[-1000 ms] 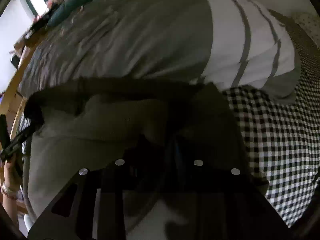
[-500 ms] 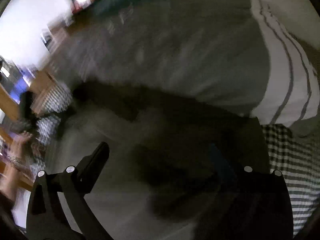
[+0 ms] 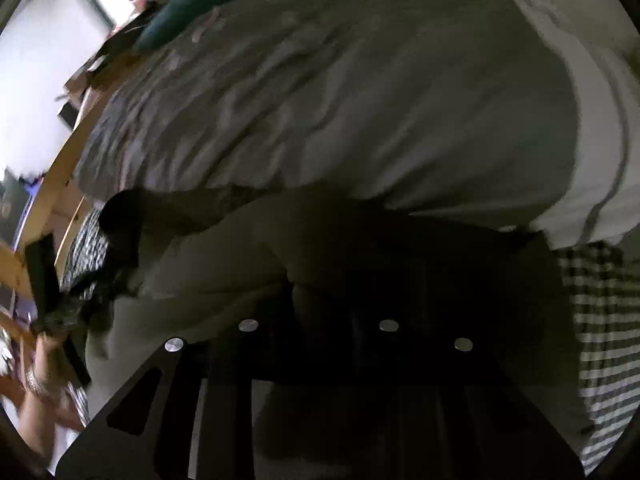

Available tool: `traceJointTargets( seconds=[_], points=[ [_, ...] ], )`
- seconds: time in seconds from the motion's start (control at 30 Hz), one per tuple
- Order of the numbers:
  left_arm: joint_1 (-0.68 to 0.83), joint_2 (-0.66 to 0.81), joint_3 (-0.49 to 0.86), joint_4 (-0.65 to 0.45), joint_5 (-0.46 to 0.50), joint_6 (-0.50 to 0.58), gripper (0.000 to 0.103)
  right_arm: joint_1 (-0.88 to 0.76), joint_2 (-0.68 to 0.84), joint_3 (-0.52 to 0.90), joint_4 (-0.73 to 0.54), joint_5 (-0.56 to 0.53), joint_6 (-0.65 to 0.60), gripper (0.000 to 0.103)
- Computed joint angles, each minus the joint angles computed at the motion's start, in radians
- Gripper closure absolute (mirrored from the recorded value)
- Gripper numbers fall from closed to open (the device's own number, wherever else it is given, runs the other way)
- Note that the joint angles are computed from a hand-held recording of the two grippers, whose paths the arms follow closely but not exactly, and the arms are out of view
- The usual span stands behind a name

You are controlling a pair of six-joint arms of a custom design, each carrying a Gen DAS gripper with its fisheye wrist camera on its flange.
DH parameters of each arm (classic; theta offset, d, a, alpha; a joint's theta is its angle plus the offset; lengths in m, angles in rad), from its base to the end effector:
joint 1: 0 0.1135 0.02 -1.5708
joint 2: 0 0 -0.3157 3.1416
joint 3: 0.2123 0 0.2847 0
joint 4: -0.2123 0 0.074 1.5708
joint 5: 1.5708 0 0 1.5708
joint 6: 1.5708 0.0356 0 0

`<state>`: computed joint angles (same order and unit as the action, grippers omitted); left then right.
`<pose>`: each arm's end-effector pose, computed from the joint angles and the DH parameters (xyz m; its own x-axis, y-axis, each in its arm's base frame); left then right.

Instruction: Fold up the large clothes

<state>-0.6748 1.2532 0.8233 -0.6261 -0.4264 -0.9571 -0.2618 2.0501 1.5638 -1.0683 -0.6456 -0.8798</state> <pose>0.2058 -0.1458 0.2593 -0.7264 -0.3720 -0.5778 -0.3196 0.9272 -0.1952 0.4318 -0.0935 0.2142 -0.7676 -0.4316 -0.4739 -0.6185 0.6927 0.3709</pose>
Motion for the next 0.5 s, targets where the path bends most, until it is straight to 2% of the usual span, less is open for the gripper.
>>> traceJointTargets(
  seconds=[0.07, 0.1, 0.13, 0.17, 0.2, 0.23, 0.27, 0.3, 0.37, 0.4, 0.5],
  points=[
    [0.003, 0.018, 0.017, 0.005, -0.002, -0.002, 0.005, 0.057, -0.023, -0.063, 0.079, 0.033, 0.082, 0.073],
    [0.008, 0.029, 0.037, -0.002, -0.009, -0.004, 0.005, 0.061, -0.044, -0.081, 0.098, 0.04, 0.089, 0.063],
    [0.007, 0.023, 0.052, -0.01, -0.02, -0.006, 0.005, 0.055, -0.062, -0.083, 0.099, 0.034, 0.098, 0.049],
    [-0.006, -0.014, 0.045, -0.024, -0.032, -0.01, 0.005, 0.032, -0.08, -0.066, 0.072, -0.003, 0.098, 0.039],
    [-0.041, -0.047, 0.053, -0.046, -0.06, -0.023, 0.005, -0.011, -0.091, -0.023, 0.008, -0.062, 0.073, 0.013],
    [-0.076, -0.068, 0.067, -0.071, -0.085, -0.041, 0.005, -0.053, -0.101, 0.012, -0.039, -0.104, 0.049, 0.003],
    [-0.107, -0.084, 0.077, -0.091, -0.102, -0.061, 0.005, -0.1, -0.117, 0.041, -0.087, -0.14, 0.013, 0.003],
    [-0.148, -0.11, 0.082, -0.102, -0.115, -0.087, 0.005, -0.143, -0.13, 0.071, -0.148, -0.132, -0.046, 0.003],
    [-0.228, -0.131, 0.073, -0.076, -0.117, -0.144, 0.005, -0.214, -0.162, 0.068, -0.205, -0.069, -0.158, 0.003],
    [-0.254, -0.115, 0.071, -0.058, -0.109, -0.164, 0.005, -0.235, -0.19, 0.031, -0.189, -0.027, -0.192, 0.003],
    [-0.321, -0.017, 0.078, -0.062, -0.101, -0.222, 0.005, -0.319, -0.302, -0.219, -0.021, 0.096, -0.345, 0.003]
  ],
)
